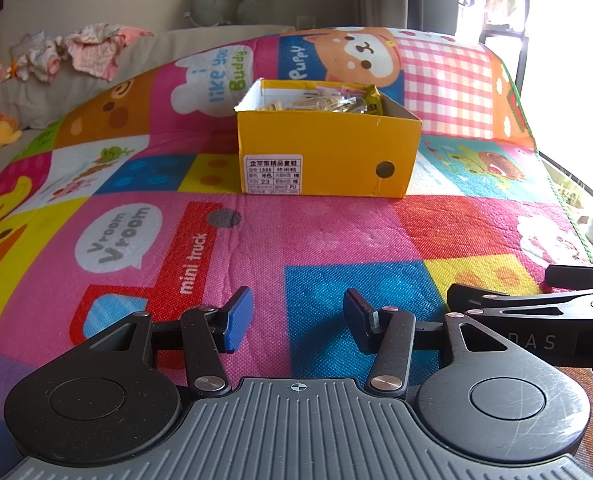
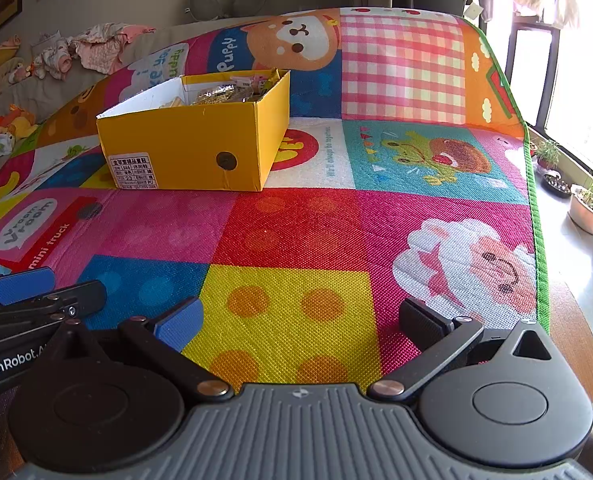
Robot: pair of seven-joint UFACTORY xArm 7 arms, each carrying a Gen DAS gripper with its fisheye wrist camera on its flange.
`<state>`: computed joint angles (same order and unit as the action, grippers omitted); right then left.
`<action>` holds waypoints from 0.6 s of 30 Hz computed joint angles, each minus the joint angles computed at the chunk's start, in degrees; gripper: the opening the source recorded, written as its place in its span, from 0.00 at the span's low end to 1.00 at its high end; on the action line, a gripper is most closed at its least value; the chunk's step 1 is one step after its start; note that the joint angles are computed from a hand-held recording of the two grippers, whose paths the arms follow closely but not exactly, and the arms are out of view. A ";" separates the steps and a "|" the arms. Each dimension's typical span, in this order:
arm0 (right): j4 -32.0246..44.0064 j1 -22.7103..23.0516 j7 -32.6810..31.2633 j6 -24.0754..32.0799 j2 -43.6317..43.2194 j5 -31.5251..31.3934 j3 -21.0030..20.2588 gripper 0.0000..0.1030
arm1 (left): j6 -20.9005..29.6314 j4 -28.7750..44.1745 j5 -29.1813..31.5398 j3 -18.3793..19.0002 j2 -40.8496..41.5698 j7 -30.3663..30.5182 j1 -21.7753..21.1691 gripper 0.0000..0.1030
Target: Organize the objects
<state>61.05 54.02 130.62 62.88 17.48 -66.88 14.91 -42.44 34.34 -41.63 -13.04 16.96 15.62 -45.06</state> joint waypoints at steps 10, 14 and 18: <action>-0.01 0.02 -0.02 0.01 -0.01 0.02 -0.01 1.00 | 0.05 0.24 -0.33 0.11 0.17 0.38 -0.19 0.54; -0.05 -0.01 -0.04 -0.03 -0.05 0.01 -0.02 1.00 | 0.06 0.23 -0.20 0.05 0.16 0.23 -0.12 0.54; -0.05 -0.02 -0.07 0.00 -0.06 0.02 0.00 1.00 | 0.04 -0.43 3.19 -0.32 0.01 -3.00 1.35 0.56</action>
<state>61.00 54.00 130.55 62.88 17.42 -66.86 14.91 -42.40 33.91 -38.44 -13.36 16.96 12.62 -43.71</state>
